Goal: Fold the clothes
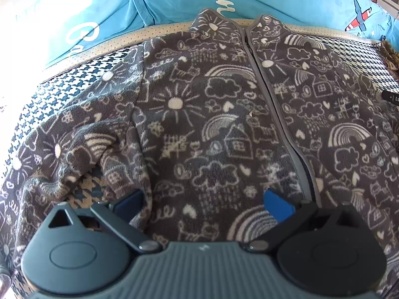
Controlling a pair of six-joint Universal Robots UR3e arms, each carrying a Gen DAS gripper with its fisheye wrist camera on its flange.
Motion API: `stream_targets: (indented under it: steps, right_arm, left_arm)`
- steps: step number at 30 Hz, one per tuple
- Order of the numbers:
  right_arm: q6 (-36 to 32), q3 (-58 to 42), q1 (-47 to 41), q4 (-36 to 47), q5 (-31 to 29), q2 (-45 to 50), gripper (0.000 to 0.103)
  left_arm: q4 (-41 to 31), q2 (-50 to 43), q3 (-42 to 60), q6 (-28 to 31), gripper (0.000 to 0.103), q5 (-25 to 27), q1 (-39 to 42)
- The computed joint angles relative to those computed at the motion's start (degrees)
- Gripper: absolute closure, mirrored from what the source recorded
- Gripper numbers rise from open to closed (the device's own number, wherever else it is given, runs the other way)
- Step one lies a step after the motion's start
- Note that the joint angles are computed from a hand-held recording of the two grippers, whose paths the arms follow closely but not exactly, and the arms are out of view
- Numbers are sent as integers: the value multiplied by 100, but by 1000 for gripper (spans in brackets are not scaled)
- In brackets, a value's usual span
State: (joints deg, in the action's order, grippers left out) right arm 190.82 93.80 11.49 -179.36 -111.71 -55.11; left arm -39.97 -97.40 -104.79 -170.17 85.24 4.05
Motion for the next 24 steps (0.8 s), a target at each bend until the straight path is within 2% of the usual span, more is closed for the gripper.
stream_targets:
  steps: [9, 12, 14, 18, 21, 24]
  right_arm:
    - [341, -735, 137, -372, -895, 457, 102]
    - [704, -817, -5, 158, -698, 340, 101]
    - [1022, -688, -130, 692, -435, 117, 101]
    - [1081, -214, -144, 807, -497, -281, 99]
    - [1266, 391, -263, 726, -321, -869, 94]
    - [1480, 951, -315, 803, -420, -1465, 85]
  left_arm:
    - [50, -32, 4, 39, 0, 115, -84]
    - [70, -117, 59, 53, 0, 195, -139]
    - [63, -149, 93, 49, 0, 225, -158]
    - [93, -158, 86, 108, 0, 227, -146]
    - [149, -139, 34, 170, 0, 217, -129]
    - [220, -133, -23, 199, 0, 224, -136]
